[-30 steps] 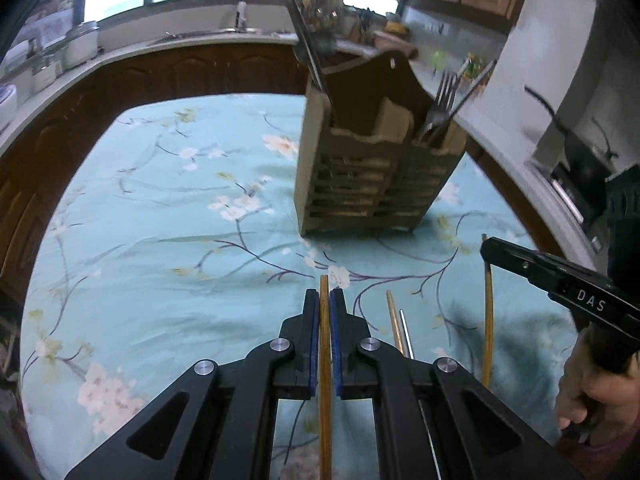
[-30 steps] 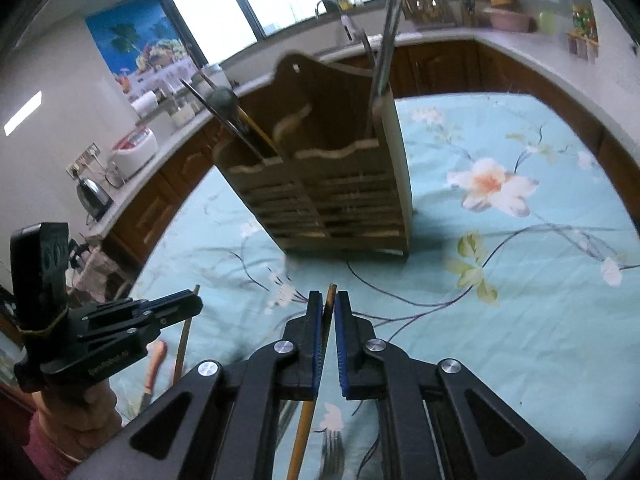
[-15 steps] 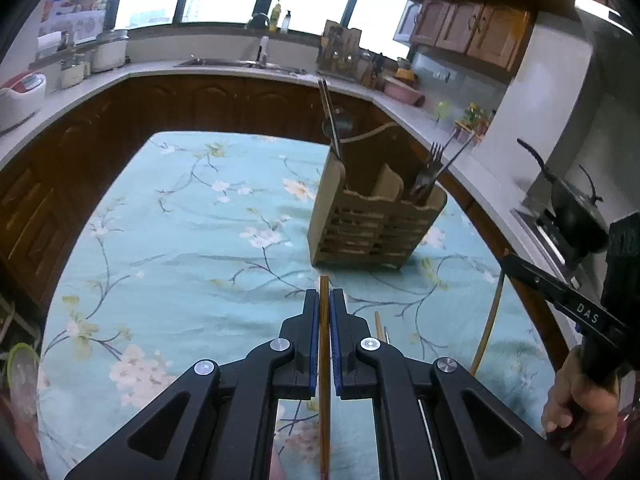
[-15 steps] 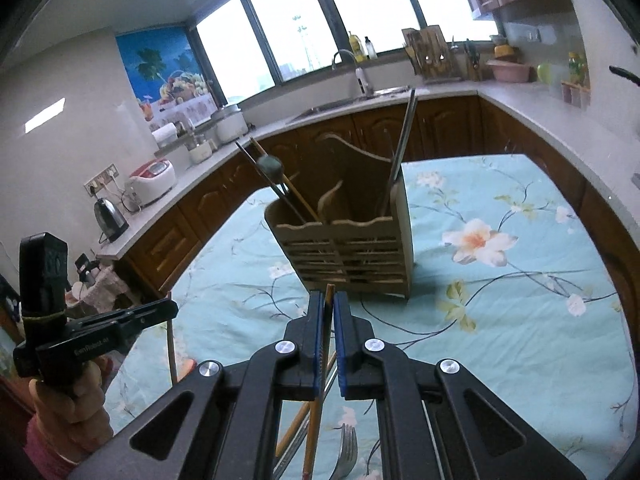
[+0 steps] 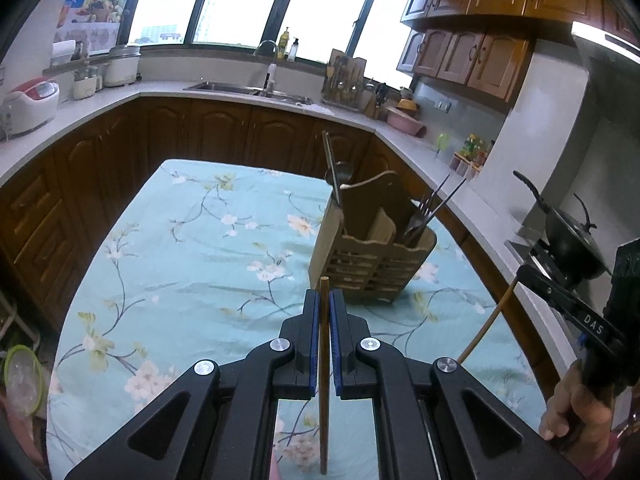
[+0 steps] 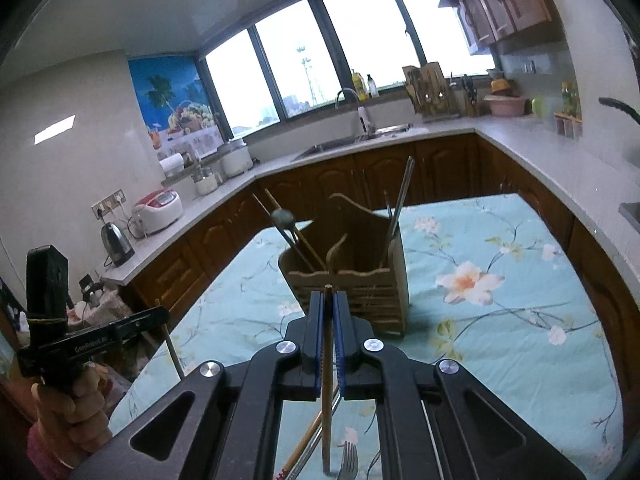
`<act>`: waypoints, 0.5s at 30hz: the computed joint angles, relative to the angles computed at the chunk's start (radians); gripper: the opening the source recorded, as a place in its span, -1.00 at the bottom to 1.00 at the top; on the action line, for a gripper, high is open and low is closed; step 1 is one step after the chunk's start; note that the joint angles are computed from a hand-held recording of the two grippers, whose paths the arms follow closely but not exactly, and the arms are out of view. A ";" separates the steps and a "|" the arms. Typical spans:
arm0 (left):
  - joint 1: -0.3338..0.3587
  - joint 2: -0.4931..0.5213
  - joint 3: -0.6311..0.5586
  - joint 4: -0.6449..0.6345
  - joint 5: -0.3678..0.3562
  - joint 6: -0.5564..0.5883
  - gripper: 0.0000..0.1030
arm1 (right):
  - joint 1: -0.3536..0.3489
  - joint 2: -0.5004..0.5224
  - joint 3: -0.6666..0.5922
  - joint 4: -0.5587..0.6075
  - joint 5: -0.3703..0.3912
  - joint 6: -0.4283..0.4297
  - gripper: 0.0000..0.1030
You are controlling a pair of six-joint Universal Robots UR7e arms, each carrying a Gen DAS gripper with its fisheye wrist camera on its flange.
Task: Organize utensils
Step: 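Lift both chopsticks and carry them over the wooden holder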
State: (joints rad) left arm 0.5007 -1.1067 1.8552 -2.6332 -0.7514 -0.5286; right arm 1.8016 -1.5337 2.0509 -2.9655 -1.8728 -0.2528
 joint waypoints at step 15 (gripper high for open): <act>0.006 0.046 -0.055 -0.153 0.021 0.121 -0.93 | 0.002 0.017 -0.046 -0.057 0.024 -0.028 -0.91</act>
State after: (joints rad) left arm 0.5071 -1.0609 1.8000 -2.7863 -0.7307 -0.4080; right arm 1.8032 -1.5167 2.0051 -3.0222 -1.8487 -0.2804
